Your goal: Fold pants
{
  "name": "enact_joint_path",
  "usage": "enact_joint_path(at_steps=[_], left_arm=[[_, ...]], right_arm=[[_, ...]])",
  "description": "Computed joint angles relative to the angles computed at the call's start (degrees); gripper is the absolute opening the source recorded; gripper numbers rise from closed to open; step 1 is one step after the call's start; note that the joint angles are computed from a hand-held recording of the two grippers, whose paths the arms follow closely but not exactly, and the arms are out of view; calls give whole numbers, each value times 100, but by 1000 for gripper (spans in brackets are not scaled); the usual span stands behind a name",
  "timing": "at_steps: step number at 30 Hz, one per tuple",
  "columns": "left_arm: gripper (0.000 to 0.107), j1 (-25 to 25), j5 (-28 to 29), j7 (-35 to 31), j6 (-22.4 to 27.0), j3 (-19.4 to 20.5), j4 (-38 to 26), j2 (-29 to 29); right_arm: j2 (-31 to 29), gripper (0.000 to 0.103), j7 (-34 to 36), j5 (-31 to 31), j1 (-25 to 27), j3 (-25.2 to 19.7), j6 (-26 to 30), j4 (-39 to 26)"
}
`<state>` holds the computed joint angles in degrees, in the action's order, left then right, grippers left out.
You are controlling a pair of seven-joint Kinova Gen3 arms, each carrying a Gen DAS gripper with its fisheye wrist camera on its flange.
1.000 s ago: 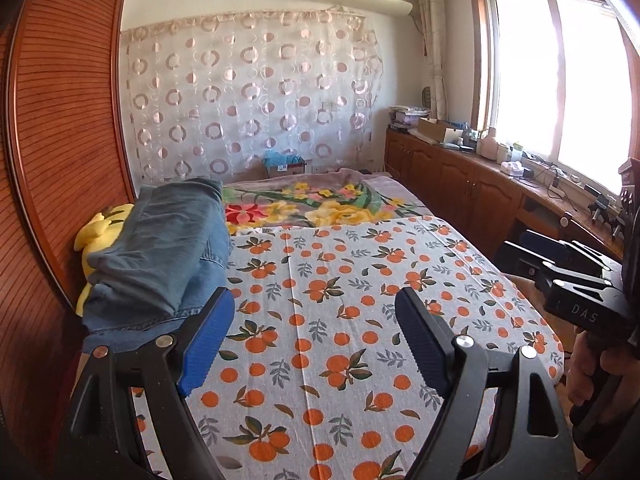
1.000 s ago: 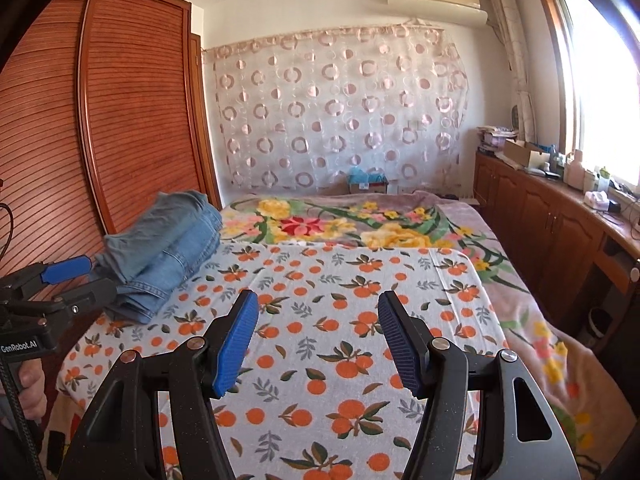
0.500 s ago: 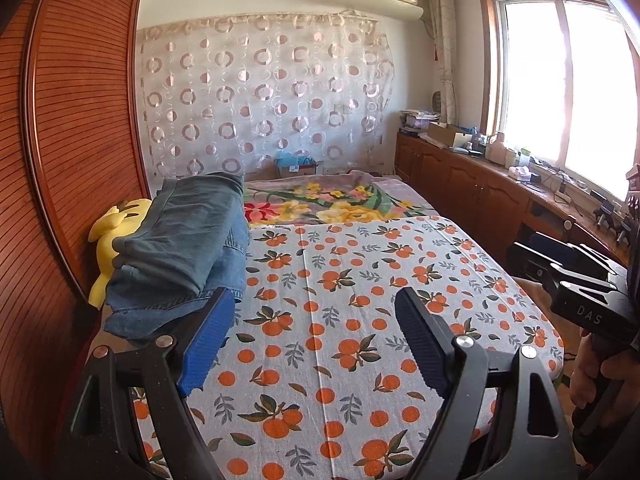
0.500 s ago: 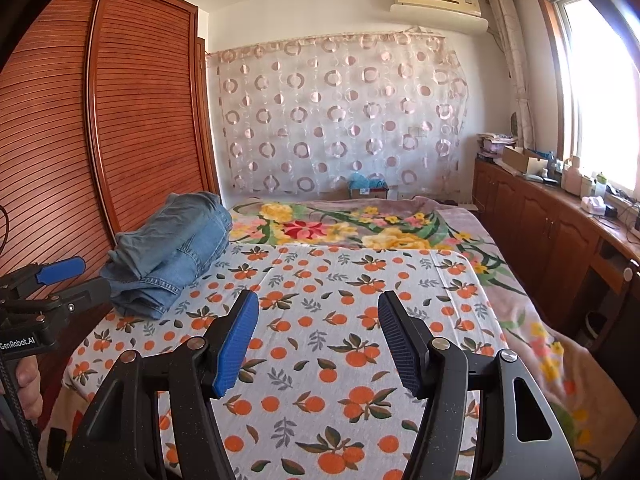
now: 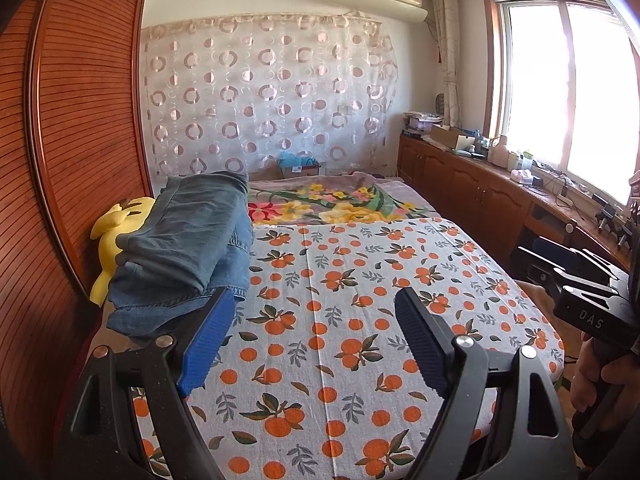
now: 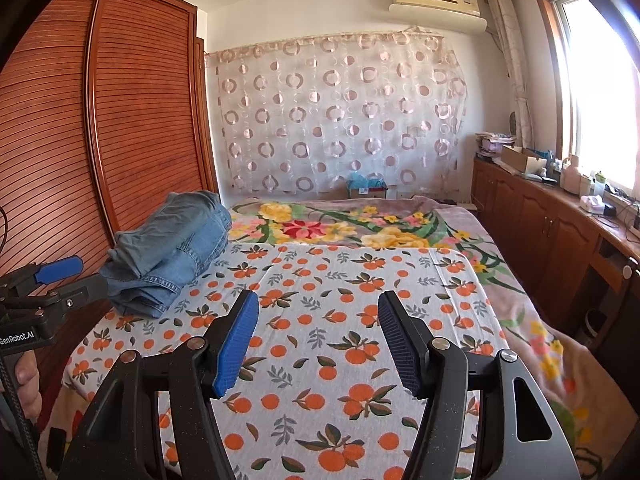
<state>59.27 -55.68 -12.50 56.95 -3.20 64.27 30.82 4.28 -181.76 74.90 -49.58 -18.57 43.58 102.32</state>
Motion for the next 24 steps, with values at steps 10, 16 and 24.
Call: enact_joint_path(at_steps=[10, 16, 24], left_arm=[[83, 0, -31, 48, -11, 5, 41, -22], [83, -9, -44, 55, -24, 13, 51, -21], [83, 4, -51, 69, -25, 24, 68, -39]], right_arm=[[15, 64, -58, 32, -10, 3, 18, 26], [15, 64, -114, 119, -22, 1, 63, 63], [15, 64, -156, 177, -5, 3, 37, 102]])
